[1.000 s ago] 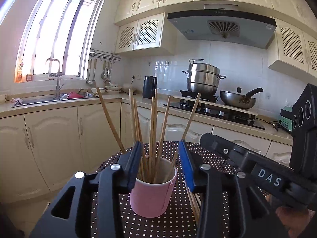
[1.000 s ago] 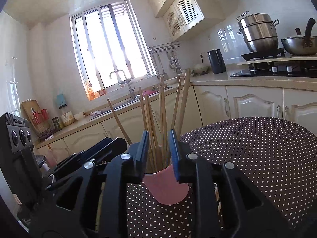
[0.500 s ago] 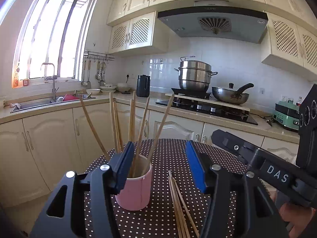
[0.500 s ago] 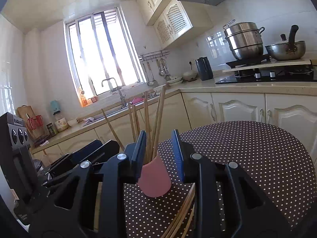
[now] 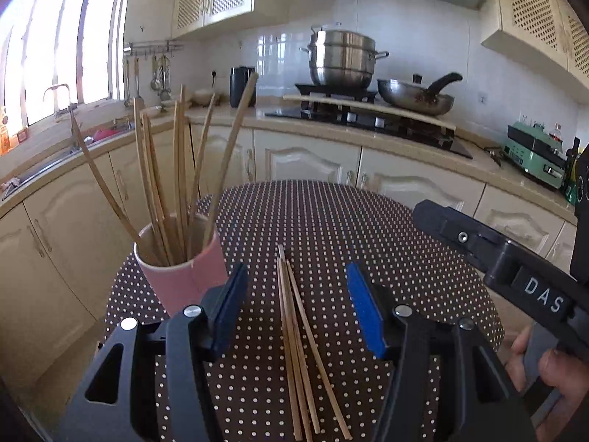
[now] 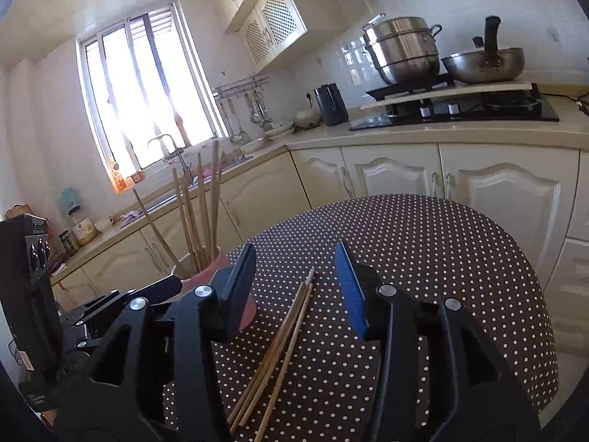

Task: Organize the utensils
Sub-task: 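Withdraw both open grippers from the pink cup, then lower both open grippers onto the chopstick pile beside the cup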

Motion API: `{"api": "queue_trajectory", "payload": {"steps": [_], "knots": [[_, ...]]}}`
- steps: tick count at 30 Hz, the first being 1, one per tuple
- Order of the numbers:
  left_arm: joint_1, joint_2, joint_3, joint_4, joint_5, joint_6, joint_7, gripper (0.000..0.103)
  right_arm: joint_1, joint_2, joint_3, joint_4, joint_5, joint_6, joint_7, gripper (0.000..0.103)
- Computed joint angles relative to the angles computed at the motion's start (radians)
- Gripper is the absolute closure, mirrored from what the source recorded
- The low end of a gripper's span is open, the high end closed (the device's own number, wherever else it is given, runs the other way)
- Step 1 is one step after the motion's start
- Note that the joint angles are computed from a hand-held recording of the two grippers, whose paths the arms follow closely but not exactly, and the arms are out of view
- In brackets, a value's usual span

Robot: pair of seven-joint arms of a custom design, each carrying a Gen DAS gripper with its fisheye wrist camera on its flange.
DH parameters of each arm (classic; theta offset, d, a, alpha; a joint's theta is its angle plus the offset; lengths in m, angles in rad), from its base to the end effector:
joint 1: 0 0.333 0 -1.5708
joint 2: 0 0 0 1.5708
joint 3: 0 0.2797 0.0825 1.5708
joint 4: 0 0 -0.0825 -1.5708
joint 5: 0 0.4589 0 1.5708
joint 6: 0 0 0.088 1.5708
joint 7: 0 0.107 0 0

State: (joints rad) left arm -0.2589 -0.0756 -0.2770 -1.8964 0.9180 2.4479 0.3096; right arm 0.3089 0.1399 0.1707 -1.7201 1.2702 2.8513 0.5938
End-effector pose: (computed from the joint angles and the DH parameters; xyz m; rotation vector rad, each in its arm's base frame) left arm 0.5666 -0.3404 0.5479 -1.7518 1.4690 -0.8139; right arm 0.6567 0.2773 0.5256 -1.5947 1.0913 -0.2514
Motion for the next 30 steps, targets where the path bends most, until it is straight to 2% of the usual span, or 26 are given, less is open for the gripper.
{"api": "queue_trajectory", "payload": {"steps": [4,9,13,19,21,30], "knots": [[-0.003,0.037,0.019,0.028,-0.186,-0.036,0.109,0.047,0.007,0.045,-0.028,0.025,-0.227,-0.066,0.200,0.056],[-0.001,0.079,0.033,0.056,-0.334,-0.095,0.194,0.048,-0.002,0.106,-0.039,0.083,-0.446,-0.168,0.385,0.055],[0.003,0.112,0.044,0.073,-0.437,-0.113,0.260,0.067,-0.009,0.152,-0.038,0.132,-0.568,-0.248,0.476,0.055],[0.007,0.160,0.054,0.096,-0.511,-0.127,0.314,0.074,-0.013,0.206,-0.032,0.197,-0.673,-0.332,0.530,0.055],[0.005,0.175,0.056,0.111,-0.517,-0.150,0.324,0.075,-0.011,0.221,-0.033,0.220,-0.707,-0.358,0.542,0.055],[0.002,0.210,0.062,0.135,-0.525,-0.149,0.344,0.076,0.003,0.271,-0.032,0.289,-0.791,-0.421,0.576,0.055]]}}
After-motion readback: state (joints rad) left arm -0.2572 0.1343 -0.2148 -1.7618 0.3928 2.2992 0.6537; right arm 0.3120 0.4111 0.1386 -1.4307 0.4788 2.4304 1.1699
